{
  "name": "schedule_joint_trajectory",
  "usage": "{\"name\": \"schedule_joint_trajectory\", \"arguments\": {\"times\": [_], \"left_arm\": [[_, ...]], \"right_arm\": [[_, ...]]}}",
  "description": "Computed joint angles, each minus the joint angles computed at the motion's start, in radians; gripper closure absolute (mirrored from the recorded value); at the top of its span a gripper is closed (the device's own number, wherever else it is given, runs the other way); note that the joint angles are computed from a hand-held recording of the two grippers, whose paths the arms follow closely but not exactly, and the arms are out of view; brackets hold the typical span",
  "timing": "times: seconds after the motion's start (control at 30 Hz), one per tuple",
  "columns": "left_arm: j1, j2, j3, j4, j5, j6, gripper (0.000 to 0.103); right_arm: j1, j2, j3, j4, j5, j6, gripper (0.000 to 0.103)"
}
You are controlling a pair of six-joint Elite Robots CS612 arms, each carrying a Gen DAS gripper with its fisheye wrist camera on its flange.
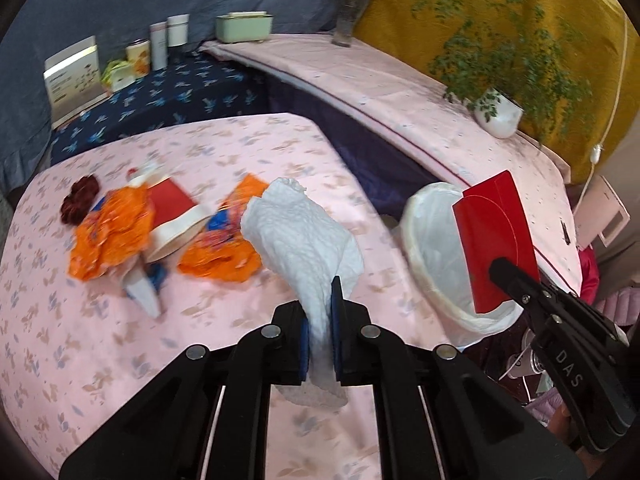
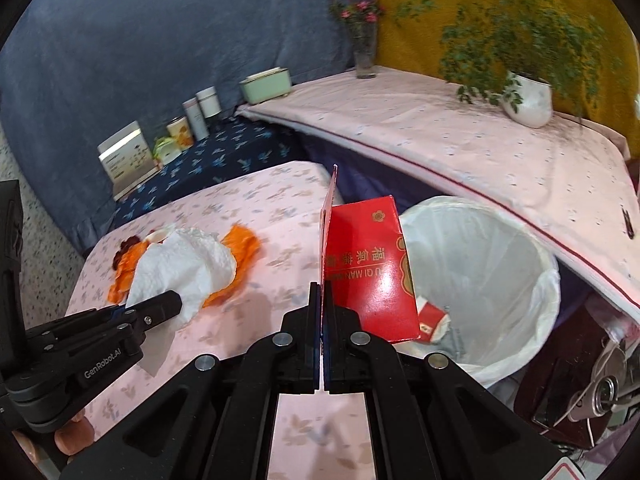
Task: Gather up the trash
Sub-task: 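Carry tissue and envelope over the wastebasket and open both tools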
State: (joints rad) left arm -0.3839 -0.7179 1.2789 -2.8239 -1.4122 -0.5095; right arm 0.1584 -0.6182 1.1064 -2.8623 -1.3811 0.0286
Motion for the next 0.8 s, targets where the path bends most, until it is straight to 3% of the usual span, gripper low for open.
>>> {"name": "schedule_joint_trajectory", "arguments": {"times": [0.5,0.8], "left_arm": [[-0.045,0.128,-0.250,0.074,-0.097,0.135,0.095],[-0.055,0.197,-0.380,0.170,-0.160,0.162,0.095]], "right_arm": [[-0.070,0.016,-0.009,0.003,-0.058,0.095,0.102],[-0.090,0.039,-0.038,0.034,-0.067,0.127,0.102]]}}
